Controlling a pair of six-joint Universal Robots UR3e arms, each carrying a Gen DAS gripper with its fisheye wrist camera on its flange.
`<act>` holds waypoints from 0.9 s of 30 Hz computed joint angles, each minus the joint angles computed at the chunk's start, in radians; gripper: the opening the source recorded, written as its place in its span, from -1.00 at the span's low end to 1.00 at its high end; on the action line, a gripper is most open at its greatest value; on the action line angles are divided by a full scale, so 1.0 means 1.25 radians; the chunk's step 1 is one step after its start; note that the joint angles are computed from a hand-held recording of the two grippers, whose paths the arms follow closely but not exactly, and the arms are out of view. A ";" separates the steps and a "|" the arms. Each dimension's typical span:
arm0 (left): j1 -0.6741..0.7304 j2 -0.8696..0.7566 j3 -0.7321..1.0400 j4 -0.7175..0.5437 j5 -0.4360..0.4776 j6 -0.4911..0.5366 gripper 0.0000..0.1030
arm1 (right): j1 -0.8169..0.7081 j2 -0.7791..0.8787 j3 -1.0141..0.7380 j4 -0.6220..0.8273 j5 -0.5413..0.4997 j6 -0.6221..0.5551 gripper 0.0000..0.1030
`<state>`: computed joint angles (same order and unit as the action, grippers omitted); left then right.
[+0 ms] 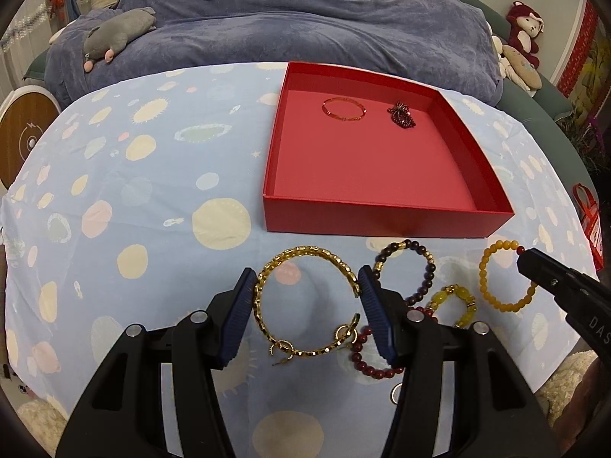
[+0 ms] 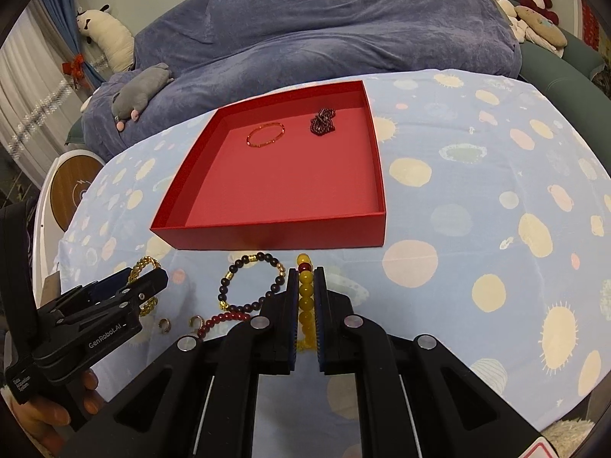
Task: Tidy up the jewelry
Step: 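Grasp the amber bead bracelet with the right tool while the left grasps the gold link bangle, then carry both bracelets into the red box and open both tools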
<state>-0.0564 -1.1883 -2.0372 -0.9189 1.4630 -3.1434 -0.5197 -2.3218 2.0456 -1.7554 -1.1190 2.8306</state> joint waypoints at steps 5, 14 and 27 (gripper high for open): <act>-0.002 -0.028 0.118 -0.065 -0.024 0.035 0.02 | 0.015 0.074 -0.105 -0.021 0.011 -0.001 -0.86; -0.054 -0.336 0.445 -0.026 -0.034 0.023 0.02 | 0.155 0.438 -0.349 -0.248 -0.006 0.106 -0.86; -0.101 -0.744 0.815 -0.033 0.073 -0.035 0.02 | 0.218 0.794 -0.536 -0.362 -0.082 0.184 -0.86</act>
